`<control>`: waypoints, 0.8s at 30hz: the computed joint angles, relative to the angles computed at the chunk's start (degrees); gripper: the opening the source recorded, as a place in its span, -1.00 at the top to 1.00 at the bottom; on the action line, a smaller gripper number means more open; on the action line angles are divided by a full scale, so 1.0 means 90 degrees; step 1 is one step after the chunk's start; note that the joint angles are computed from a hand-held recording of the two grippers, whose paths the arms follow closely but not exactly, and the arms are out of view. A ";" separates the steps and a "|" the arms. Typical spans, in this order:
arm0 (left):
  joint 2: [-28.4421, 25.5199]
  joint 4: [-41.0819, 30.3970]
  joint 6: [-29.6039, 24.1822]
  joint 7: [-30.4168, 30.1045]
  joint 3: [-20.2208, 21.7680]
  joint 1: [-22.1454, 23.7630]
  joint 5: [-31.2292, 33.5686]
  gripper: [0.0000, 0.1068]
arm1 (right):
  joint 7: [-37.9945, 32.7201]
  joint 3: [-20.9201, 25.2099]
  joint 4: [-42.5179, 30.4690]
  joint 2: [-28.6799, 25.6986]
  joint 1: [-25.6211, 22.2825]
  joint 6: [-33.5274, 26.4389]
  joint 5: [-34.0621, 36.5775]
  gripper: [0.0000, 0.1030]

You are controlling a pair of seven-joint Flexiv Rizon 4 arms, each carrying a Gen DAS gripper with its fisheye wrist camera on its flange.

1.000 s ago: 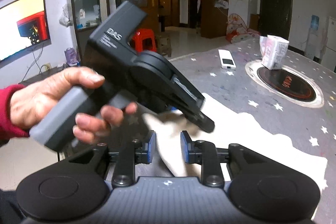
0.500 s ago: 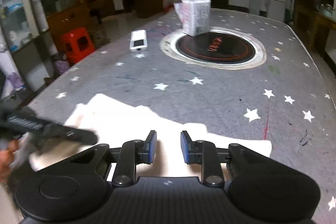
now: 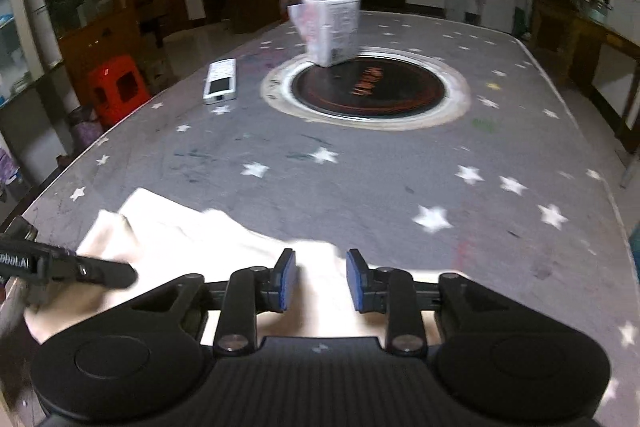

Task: Fold clothes
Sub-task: 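Grasp the sweatshirt edge with the right tool beside the left tool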

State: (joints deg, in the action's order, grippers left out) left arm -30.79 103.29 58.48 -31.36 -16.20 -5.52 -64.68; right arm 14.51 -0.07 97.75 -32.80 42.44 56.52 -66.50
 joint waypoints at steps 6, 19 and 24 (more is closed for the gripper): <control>-0.0008 -0.0042 0.0011 -0.0109 0.0046 -0.0032 0.0216 0.48 | 0.0821 0.0176 0.0829 0.0495 -0.0077 -0.0160 -0.0140 0.11; 0.0022 -0.0051 0.0270 -0.0336 0.0033 -0.0055 0.0834 0.45 | 0.2399 0.0379 0.1228 0.0636 -0.0356 -0.0320 -0.1124 -0.17; 0.0026 -0.0041 0.0395 -0.0341 0.0002 -0.0062 0.1009 0.44 | 0.2772 0.0413 0.1270 0.0616 -0.0496 0.0036 -0.1582 0.18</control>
